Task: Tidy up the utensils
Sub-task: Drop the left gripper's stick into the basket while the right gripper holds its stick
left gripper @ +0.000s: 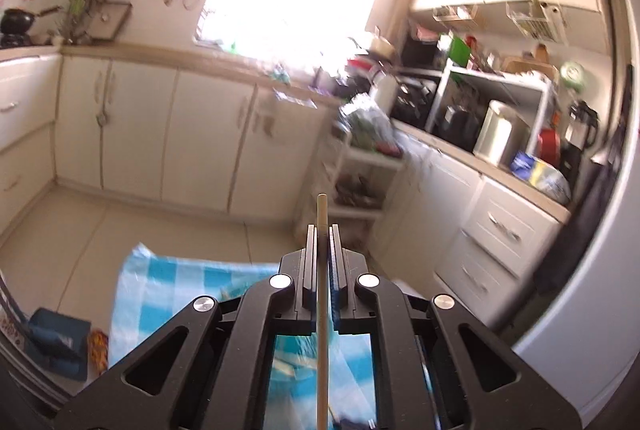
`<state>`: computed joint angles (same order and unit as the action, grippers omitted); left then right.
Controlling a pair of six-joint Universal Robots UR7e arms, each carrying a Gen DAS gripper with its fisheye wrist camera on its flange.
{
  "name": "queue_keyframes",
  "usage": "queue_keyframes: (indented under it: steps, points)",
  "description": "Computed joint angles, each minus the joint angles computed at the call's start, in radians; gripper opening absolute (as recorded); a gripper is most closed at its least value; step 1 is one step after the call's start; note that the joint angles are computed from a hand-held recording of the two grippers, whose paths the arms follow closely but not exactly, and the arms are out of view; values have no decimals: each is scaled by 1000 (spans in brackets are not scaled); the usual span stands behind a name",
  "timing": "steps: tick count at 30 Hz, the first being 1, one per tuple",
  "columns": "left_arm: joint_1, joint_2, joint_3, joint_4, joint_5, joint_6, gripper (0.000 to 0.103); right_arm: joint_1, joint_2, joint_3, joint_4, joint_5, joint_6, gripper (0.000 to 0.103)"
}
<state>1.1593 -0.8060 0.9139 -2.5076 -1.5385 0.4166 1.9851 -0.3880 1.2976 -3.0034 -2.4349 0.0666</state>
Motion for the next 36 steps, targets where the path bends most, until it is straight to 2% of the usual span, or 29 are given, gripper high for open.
queue_keyframes:
  steps: [5,11,17,24,32,34,36]
  points:
    - [-10,121,-127,-98,60,9,5,-1,-3,5,-5,7,0,7]
    - [-9,267,-317,-134,122,22,5,-3,-4,7,-9,16,1,8]
    - [0,321,-382,-120,136,35,5,-6,-8,9,-8,30,4,8]
    - [7,287,-291,-108,157,71,5,-7,-10,11,-8,36,4,8]
    - [4,217,-153,-59,235,150,7,-10,-15,18,-13,46,7,8]
    - [6,183,-102,-74,248,151,13,-15,-27,33,-22,67,15,8]
    - [11,141,-40,-114,260,137,35,-18,-33,42,-27,80,22,8]
